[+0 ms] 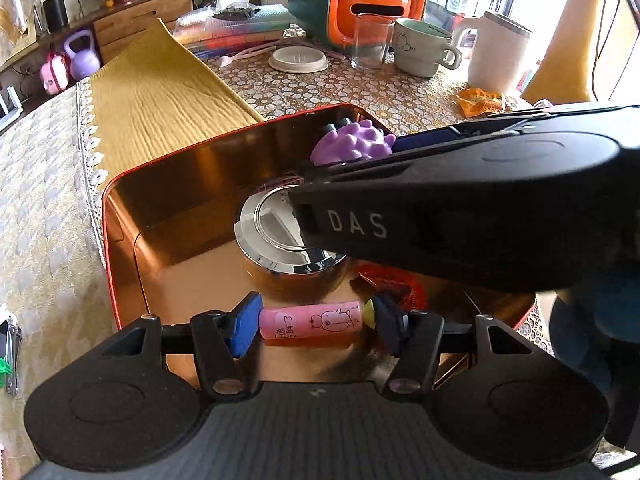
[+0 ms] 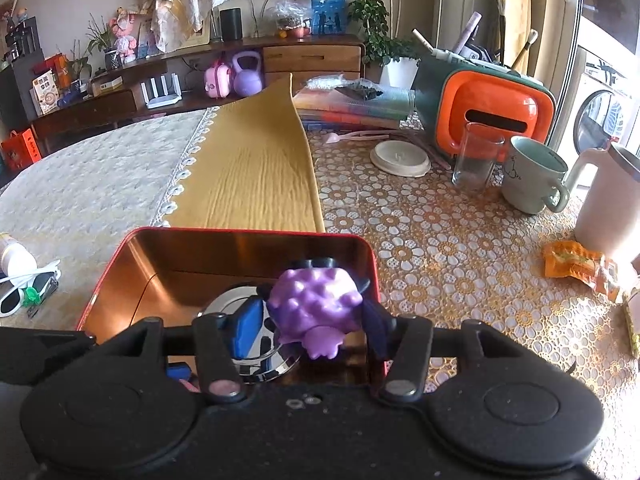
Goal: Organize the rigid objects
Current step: 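Open both grippers to drop the tube and ball into the red box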
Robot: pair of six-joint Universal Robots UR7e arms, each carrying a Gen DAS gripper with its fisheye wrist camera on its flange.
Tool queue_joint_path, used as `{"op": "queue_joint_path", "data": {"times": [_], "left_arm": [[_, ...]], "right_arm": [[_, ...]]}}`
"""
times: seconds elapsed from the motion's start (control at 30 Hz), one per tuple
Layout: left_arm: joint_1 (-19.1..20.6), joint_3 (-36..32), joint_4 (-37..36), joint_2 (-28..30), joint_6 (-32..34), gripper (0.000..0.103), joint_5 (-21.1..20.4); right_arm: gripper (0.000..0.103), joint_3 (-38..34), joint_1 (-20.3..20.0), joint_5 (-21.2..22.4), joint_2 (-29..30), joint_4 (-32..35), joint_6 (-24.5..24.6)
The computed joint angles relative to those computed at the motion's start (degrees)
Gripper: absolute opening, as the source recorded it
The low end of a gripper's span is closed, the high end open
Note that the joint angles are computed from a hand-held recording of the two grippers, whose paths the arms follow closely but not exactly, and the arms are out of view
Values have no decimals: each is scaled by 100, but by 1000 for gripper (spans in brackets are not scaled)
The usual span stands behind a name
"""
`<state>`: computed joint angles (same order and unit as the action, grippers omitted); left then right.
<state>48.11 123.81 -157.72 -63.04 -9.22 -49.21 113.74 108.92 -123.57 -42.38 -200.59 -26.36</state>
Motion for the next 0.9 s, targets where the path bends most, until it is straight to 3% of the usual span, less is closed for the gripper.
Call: {"op": "queue_joint_path", "data": {"times": [0.13, 0.5, 0.57, 0.9], "left_arm": [[34, -78, 76, 32, 16, 67, -75], [-6, 32, -45, -185, -99, 74, -352], [-51, 94, -66, -266, -108, 79, -328], [-305, 478, -67, -987, -113, 79, -278]], "right_arm": [[62, 53, 11, 70, -39, -10, 28], [67, 105, 153, -47, -102, -235, -68], [67, 145, 186, -25, -179, -240, -13], [71, 558, 416, 31, -583, -346, 179]]}}
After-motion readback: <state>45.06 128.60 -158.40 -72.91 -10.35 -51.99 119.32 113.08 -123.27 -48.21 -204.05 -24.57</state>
